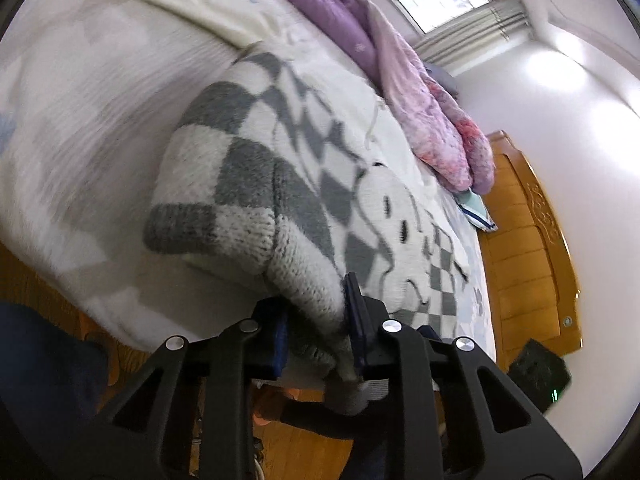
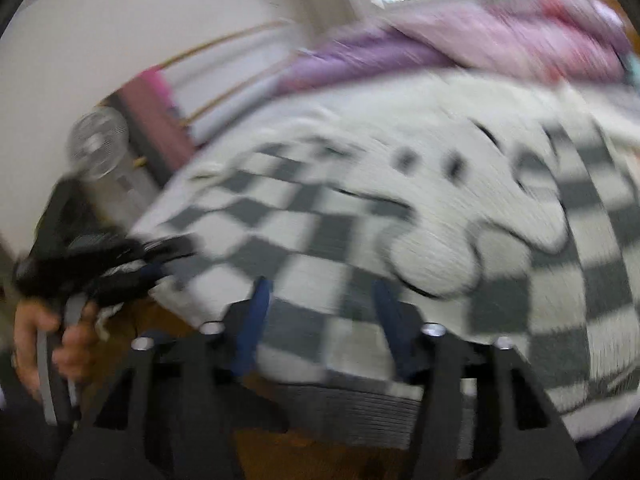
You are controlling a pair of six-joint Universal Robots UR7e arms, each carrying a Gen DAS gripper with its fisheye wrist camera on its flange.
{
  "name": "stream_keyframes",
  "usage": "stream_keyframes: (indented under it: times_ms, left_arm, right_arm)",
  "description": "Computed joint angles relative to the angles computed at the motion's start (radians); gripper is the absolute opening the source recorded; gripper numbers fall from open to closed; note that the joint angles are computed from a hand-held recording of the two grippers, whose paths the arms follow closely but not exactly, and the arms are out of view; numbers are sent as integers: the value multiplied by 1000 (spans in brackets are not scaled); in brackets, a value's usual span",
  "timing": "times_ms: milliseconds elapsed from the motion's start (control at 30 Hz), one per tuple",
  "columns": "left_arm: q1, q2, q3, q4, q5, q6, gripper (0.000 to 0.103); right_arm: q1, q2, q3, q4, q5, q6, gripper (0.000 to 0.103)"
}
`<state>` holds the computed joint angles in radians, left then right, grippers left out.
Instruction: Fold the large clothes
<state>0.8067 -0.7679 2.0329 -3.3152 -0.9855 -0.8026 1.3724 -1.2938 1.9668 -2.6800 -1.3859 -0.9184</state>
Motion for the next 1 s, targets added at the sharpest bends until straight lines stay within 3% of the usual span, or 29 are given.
stream_keyframes:
  times_ms: [67,167,233,300,533,600,633,667,767,833,900,1000]
  left_arm:
    - [1,-6,-17,24,-19,12,23]
    - [-2,-10,-23,35,-22,17,23]
    - [-4,-8,-23,42,-18,22,23]
    - [0,-14,-8,33,-24,16,23]
    - [8,-13,-11,30,-44,15,23]
    - [15,-17,-3,8,-55,14,23]
    - [19,-19,-1,2,-58,10,23]
    - [24,-25,2,3,-67,10,24]
    - [22,-44,23,-8,-103,56,29]
    - [3,-70,50,-19,-107,122,46]
    - [-21,-98,86,-53,-66,129,64]
    - [-9,-123,134,-193,-90,126,70]
  right_arm:
    - [14,-2,17,26,2,-45,64]
    - [31,22,49,-25,-44,-122,64]
    - [42,52,77,-107,-50,-160,64]
    - [73,108,102,-258,-105,-209,64]
    - [108,241,66,-436,-140,-257,64]
    - [112,265,56,-464,-127,-267,50]
    - [118,275,52,-480,-144,-266,38]
    - [121,279,43,-466,-161,-264,29]
    - [110,275,13,-403,-162,-230,22]
    - [102,260,-9,-334,-146,-179,20]
    - [93,240,-30,-264,-120,-114,19]
    - [77,217,-78,-124,-65,38,19]
